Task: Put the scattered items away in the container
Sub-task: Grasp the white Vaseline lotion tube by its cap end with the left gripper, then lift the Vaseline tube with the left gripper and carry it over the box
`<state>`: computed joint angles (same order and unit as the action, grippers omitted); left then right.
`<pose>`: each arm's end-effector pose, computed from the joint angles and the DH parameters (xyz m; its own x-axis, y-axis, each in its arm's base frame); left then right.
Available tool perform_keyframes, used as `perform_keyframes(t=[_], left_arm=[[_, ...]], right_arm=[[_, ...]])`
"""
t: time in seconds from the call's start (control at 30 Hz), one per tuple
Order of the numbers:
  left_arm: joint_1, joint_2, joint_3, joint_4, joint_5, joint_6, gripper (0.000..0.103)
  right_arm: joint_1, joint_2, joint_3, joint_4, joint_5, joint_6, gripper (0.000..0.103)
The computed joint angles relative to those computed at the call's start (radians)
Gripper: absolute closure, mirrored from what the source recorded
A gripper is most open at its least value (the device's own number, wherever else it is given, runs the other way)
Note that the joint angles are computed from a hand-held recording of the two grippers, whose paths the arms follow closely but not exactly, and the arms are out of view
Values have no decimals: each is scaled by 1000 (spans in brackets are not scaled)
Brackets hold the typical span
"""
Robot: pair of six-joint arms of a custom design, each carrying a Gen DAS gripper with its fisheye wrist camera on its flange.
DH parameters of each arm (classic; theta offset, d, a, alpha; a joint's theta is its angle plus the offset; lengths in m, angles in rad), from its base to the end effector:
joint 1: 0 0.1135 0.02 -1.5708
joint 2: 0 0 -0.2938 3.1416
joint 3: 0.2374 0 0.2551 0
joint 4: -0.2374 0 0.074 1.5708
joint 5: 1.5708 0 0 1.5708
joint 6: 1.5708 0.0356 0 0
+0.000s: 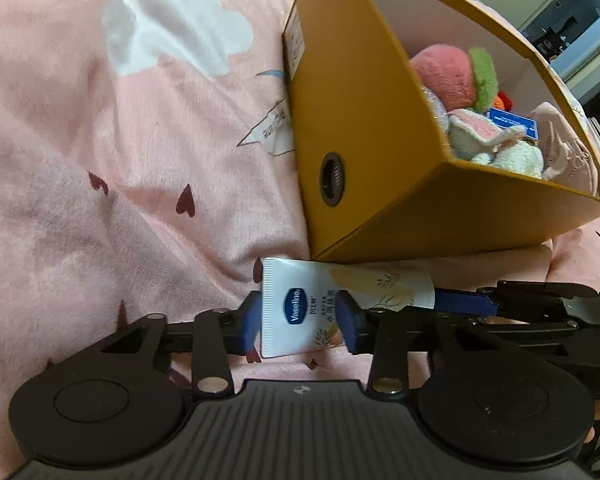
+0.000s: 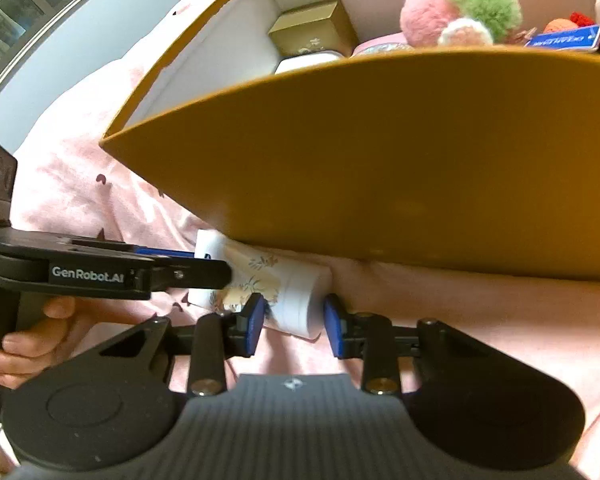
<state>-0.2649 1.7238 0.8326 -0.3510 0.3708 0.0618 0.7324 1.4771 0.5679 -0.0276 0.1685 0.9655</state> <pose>0.2880 -0.0915 0.1473 -0.8897 0.3010 -0.3433 0.4126 0.8519 -0.3224 0.1949 0.1673 0.1593 -0.8222 0.3509 -0.4482 0.1596 0.8979 0.4102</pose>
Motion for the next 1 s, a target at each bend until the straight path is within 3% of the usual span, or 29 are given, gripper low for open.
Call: perform_keyframes(t=[0.2,0.4,0.57,0.63,0.77,0.9,1.0], left_arm=[[-21,-121,-36,-9,10,24,64],[-18,-233,-69,-11,81,41,75],[-42,-246,-75,7,118,25,80],[-62,-230,-73,23,103,3,81],[-69,-234,-86,42,77,-27,94],[-60,-261,-92,41,112,-50,99],[-95,-290,-96,40,84,-41,101]], right_arm=[[24,-36,4,-64,35,16,69],[39,-87,-7,-118,60,49,69],[57,-128,-10,-177,99,85,68],[62,-136,-13,-183,110,98,68],[59,-137,-17,-173,113,99,68],[56,-156,-33,-182,117,114,68],[58,-148,-27,-188,119,114,68]])
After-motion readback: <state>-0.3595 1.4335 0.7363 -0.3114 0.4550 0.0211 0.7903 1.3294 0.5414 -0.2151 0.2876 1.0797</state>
